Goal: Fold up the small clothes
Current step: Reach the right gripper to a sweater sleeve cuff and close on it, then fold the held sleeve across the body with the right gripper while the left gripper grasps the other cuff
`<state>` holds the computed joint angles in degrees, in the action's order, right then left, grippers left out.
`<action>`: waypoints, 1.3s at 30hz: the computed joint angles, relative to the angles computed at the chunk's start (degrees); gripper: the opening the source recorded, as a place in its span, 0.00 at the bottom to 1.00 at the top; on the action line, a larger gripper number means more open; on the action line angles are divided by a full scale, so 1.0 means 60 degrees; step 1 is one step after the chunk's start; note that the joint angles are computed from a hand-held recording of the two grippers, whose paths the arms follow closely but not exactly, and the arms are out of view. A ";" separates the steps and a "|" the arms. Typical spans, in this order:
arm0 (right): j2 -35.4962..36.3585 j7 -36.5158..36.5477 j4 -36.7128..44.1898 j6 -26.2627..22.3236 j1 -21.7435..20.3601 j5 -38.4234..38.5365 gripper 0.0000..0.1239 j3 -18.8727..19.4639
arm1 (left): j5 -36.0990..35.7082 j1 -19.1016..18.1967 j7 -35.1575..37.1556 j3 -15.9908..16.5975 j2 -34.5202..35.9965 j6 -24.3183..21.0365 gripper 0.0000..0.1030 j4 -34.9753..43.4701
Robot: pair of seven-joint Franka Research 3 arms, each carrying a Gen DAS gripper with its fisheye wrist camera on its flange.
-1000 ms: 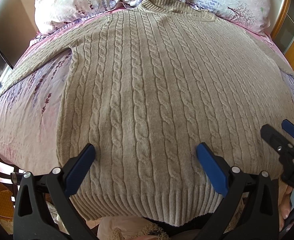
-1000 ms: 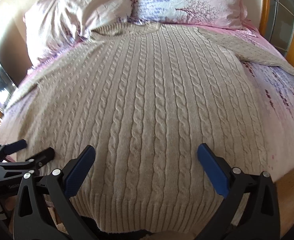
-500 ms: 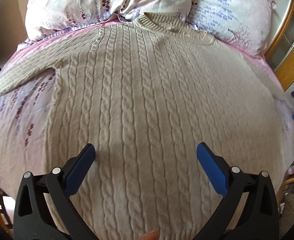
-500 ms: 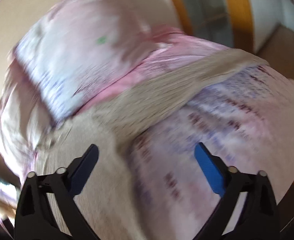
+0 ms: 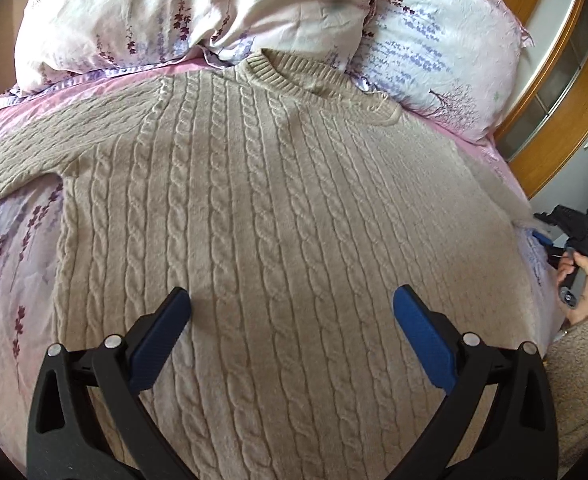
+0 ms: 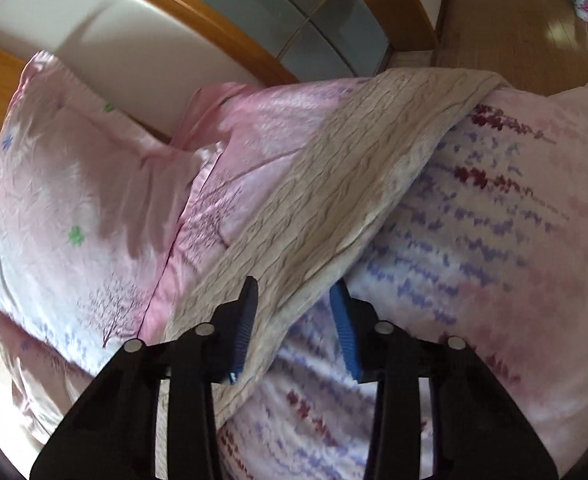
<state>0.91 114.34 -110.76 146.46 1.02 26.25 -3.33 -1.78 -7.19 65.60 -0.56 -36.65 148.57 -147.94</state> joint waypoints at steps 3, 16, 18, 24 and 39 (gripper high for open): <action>0.0246 0.0607 0.0225 0.0080 -0.0049 -0.0831 0.22 -0.0086 | 0.0035 0.0042 0.0046 0.0009 0.0085 0.0041 0.98 0.0027; -0.0257 -0.2454 0.0613 0.1689 0.0627 -0.0299 0.07 0.0451 | 0.0208 0.0377 -0.0070 0.0067 -0.0002 0.0404 0.98 -0.0240; -0.0322 -0.3934 0.0793 0.1483 0.0953 0.0825 0.07 0.0618 | 0.0143 0.0385 -0.0127 0.0136 -0.0087 0.0621 0.98 -0.0348; 0.0104 -0.6452 0.1387 -0.1194 0.1923 0.2103 0.07 0.1146 | 0.0332 0.0624 -0.0411 0.0055 -0.0458 0.1417 0.98 -0.0762; 0.0521 -0.3814 0.1535 -0.2009 0.1468 0.2702 0.43 0.0738 | -0.0133 0.0314 0.0641 0.0932 -0.0605 0.0578 0.98 -0.0418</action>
<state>4.04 91.45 -101.55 134.41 9.83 42.46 1.09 -2.58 -5.31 69.44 5.03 -40.28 152.04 -150.45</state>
